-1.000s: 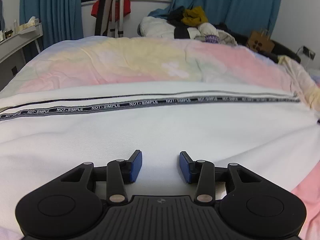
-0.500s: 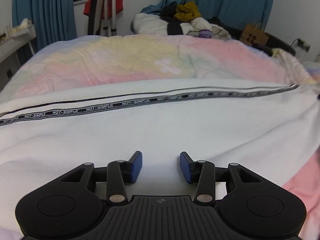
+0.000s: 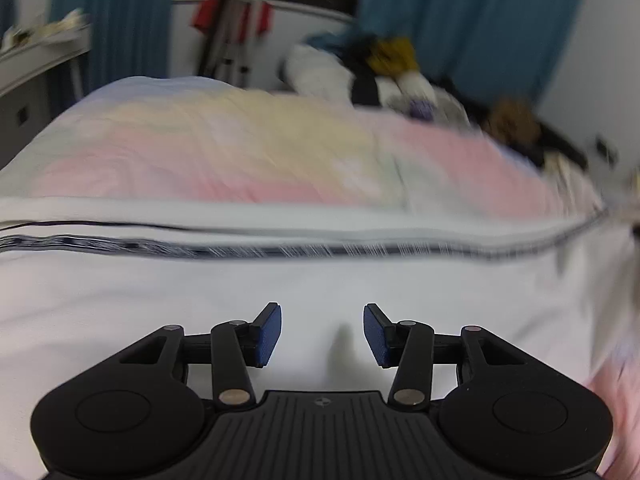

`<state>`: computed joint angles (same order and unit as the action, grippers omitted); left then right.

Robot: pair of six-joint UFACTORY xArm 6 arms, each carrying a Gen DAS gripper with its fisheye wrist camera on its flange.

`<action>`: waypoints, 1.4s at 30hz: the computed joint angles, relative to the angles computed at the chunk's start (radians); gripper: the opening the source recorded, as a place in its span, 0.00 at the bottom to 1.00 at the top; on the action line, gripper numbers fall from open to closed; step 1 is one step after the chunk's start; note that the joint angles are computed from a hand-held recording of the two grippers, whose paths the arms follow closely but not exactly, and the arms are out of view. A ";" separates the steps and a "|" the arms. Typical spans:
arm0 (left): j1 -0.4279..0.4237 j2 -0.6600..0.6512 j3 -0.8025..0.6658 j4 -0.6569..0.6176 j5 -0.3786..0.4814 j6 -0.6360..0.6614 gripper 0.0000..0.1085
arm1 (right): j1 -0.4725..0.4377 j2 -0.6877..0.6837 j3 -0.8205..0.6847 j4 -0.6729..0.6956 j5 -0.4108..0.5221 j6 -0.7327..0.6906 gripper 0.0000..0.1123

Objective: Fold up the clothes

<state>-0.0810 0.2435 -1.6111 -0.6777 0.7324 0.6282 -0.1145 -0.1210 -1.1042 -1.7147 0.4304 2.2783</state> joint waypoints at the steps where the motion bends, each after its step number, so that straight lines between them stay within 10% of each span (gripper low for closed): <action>1: 0.014 0.004 -0.014 -0.023 0.009 -0.009 0.45 | 0.035 0.003 -0.015 -0.007 0.035 -0.033 0.12; 9: 0.078 0.023 -0.062 -0.034 -0.016 -0.138 0.49 | 0.336 0.132 -0.203 -0.054 0.154 -0.371 0.12; 19: 0.134 0.074 -0.123 -0.086 0.056 -0.266 0.49 | 0.514 0.421 -0.314 0.267 0.064 -0.980 0.12; 25: 0.139 0.085 -0.143 -0.184 0.041 -0.233 0.50 | 0.503 0.361 -0.300 0.125 0.008 -0.793 0.12; 30: 0.137 0.081 -0.132 -0.201 0.057 -0.236 0.50 | 0.493 0.423 -0.330 0.321 -0.061 -0.932 0.12; 42: 0.117 0.067 -0.107 -0.227 0.036 -0.180 0.50 | 0.438 0.439 -0.343 0.264 -0.248 -0.714 0.16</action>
